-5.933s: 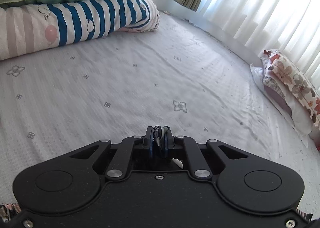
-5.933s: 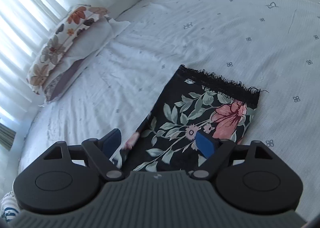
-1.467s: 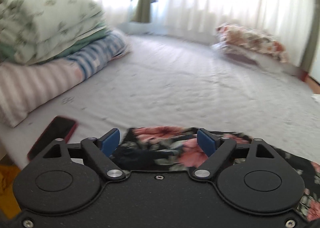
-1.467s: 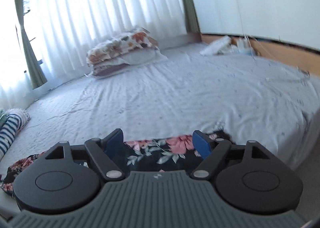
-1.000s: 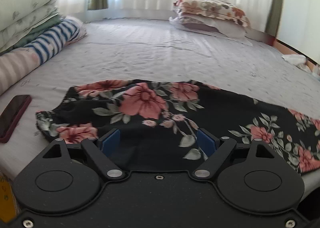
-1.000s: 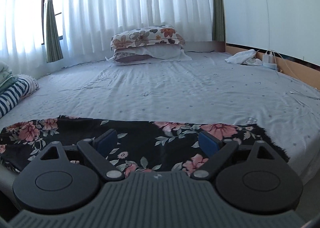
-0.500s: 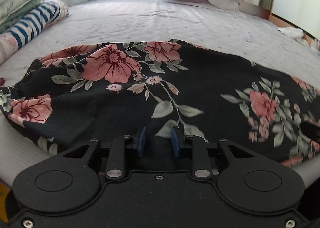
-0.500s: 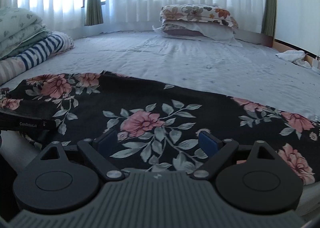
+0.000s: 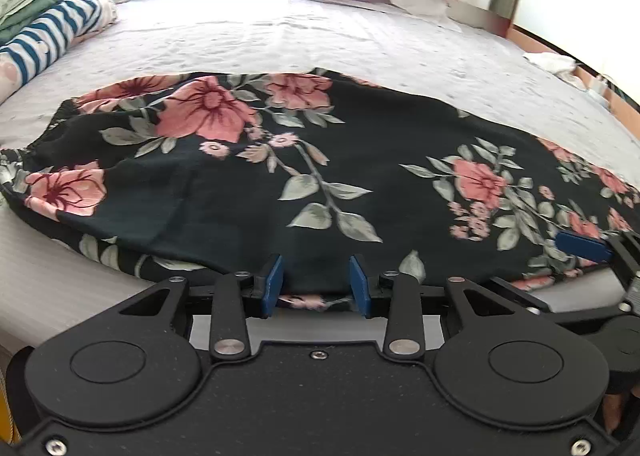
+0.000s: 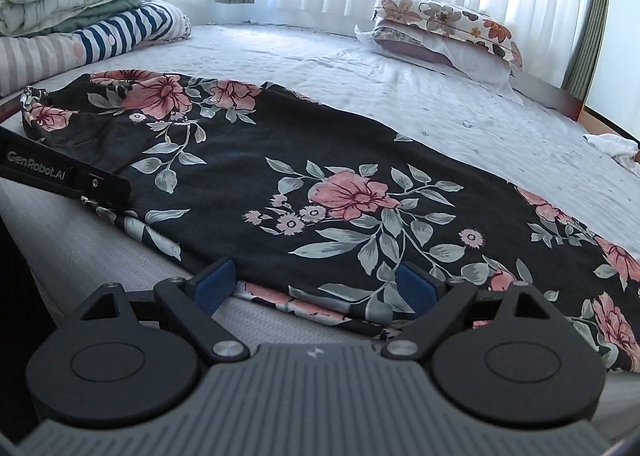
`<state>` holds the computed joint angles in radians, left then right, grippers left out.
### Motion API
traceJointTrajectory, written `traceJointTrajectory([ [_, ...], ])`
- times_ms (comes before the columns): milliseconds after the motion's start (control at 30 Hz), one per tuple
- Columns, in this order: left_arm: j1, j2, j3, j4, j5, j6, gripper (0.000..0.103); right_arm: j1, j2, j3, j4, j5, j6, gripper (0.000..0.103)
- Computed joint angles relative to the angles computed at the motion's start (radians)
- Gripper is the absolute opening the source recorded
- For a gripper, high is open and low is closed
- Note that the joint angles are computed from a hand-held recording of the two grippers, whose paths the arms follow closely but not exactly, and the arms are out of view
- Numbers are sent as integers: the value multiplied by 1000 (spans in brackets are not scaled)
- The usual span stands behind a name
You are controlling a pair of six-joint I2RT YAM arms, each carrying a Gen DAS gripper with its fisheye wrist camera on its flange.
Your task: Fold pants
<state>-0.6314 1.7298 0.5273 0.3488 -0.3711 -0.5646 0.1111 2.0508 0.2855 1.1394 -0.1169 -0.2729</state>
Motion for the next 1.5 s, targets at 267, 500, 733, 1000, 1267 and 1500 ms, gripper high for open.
traceJointTrajectory([
  [267, -46, 14, 32, -26, -14, 71, 39, 35, 8, -3, 11, 22, -38, 95],
  [500, -46, 17, 25, -20, 20, 103, 44, 36, 16, 3, 1, 6, -26, 95],
  [733, -53, 22, 15, 29, 17, 163, 62, 15, 32, 20, -7, -26, 8, 96],
  [1000, -48, 59, 32, 31, 25, 194, 66, 6, 67, 39, 55, 46, 56, 95],
  [1267, -90, 151, 62, 117, -84, 254, 60, 7, 78, 37, 64, 27, 61, 88],
  [1500, -100, 191, 51, 221, -85, 288, 47, -2, 77, 40, 56, -21, 58, 75],
])
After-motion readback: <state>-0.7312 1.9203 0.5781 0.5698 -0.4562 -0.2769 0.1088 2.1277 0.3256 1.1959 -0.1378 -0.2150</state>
